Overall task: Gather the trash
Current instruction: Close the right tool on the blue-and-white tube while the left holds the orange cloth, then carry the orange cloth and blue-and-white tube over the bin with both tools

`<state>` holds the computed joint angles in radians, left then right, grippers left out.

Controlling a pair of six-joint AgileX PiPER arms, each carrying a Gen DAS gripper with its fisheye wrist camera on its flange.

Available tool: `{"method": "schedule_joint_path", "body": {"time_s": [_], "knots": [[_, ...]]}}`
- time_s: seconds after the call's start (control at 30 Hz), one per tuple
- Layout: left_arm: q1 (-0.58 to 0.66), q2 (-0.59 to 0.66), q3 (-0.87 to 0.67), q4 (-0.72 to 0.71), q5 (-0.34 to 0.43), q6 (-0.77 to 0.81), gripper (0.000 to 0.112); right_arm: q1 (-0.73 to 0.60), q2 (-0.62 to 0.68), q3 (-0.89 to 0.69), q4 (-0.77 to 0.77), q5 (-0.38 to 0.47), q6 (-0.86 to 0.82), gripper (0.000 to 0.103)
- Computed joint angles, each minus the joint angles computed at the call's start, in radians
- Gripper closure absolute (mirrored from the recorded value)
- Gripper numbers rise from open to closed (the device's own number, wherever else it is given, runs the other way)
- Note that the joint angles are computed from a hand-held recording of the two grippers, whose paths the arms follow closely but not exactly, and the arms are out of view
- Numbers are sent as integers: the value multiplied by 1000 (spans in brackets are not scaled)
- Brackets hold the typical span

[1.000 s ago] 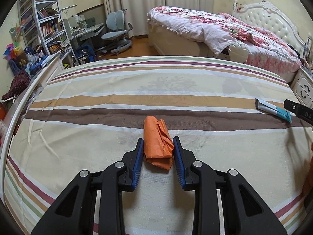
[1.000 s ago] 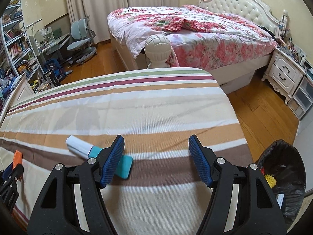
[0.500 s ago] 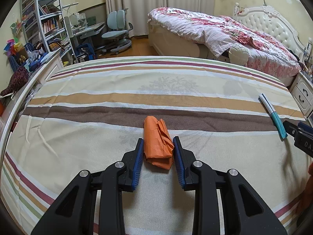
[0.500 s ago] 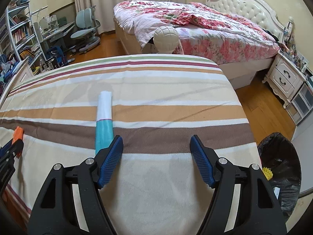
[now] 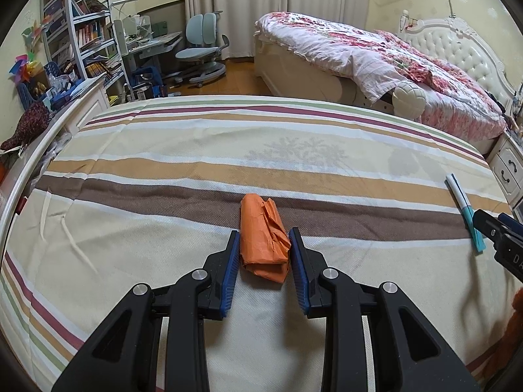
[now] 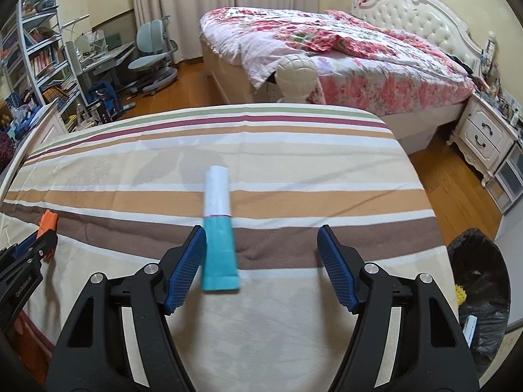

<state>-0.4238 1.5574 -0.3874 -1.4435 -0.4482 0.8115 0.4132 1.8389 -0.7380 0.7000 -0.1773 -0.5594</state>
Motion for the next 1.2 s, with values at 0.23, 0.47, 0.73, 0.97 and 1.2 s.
{"method": "schedule_joint_path", "body": {"time_s": [0.23,0.47,0.73,0.97,1.2], "knots": [[22,-3,-2,16,12,2,81,60,57,-91,365,19,-373,53],[29,-3,-5,38,22,-10,81,75,60,-91,440,4,-453,85],[-10,-23,10,18,1,-1,81,67,19,-18,202,-13,-203,86],[-102,-46,27,-49,-36,10,81,52,-59,101,-64,-39,70,86],[-245,-52,37,-120,-76,-12,81,31,-150,223,-230,-76,235,86]]}}
